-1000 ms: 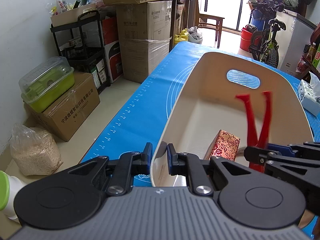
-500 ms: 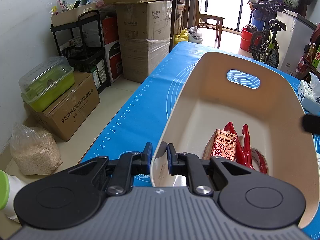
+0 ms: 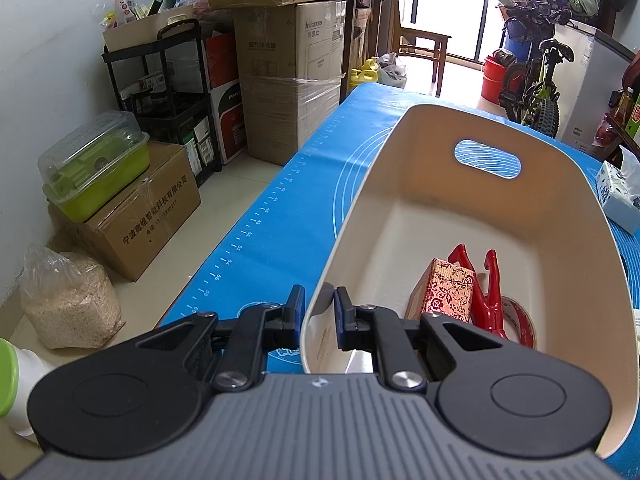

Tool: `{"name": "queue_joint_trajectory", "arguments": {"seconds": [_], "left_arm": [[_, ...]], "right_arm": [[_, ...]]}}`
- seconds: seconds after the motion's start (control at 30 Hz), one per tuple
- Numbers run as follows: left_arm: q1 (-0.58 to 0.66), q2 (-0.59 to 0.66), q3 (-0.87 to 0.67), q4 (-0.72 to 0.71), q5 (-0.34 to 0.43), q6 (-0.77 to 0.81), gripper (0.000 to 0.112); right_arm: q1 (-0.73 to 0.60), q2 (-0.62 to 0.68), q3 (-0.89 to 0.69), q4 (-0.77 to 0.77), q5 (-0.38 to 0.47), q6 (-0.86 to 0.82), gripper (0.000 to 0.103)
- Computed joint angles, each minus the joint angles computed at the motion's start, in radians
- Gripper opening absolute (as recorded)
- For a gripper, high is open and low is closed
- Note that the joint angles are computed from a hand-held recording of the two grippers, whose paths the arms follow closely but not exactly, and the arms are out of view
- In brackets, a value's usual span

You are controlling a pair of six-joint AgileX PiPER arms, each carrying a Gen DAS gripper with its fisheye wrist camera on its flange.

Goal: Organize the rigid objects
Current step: 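Withdraw the right gripper from the basket toward the green bottle, then grasp the green bottle with the right gripper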

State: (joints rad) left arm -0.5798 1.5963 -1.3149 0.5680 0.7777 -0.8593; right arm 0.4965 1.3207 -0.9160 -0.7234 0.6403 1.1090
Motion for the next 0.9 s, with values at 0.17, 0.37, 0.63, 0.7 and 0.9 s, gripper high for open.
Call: {"name": "queue_joint_trajectory", "arguments": {"seconds": [0.17,0.37,0.63,0.7,0.9], "left_arm": [[0.001,-0.001,0.001,0.0,0.0,0.002,0.018],[0.001,-0.001,0.0,-0.001,0.0,0.002,0.018],[0.0,0.0,0.0,0.0,0.0,0.001,0.018],[0.0,-0.001,0.001,0.001,0.0,0.001,0.018],[0.0,0.0,0.001,0.0,0.0,-0.001,0.018]], "right_arm": [[0.013,0.002,0.074,-0.036,-0.013,0.076,0.081],[0.057,0.033,0.095,-0.097,-0.006,0.161,0.073],[0.127,0.089,0.101,-0.215,0.049,0.262,0.062],[0.143,0.109,0.096,-0.237,0.071,0.27,0.059],[0.183,0.141,0.102,-0.331,0.119,0.314,0.049]]}}
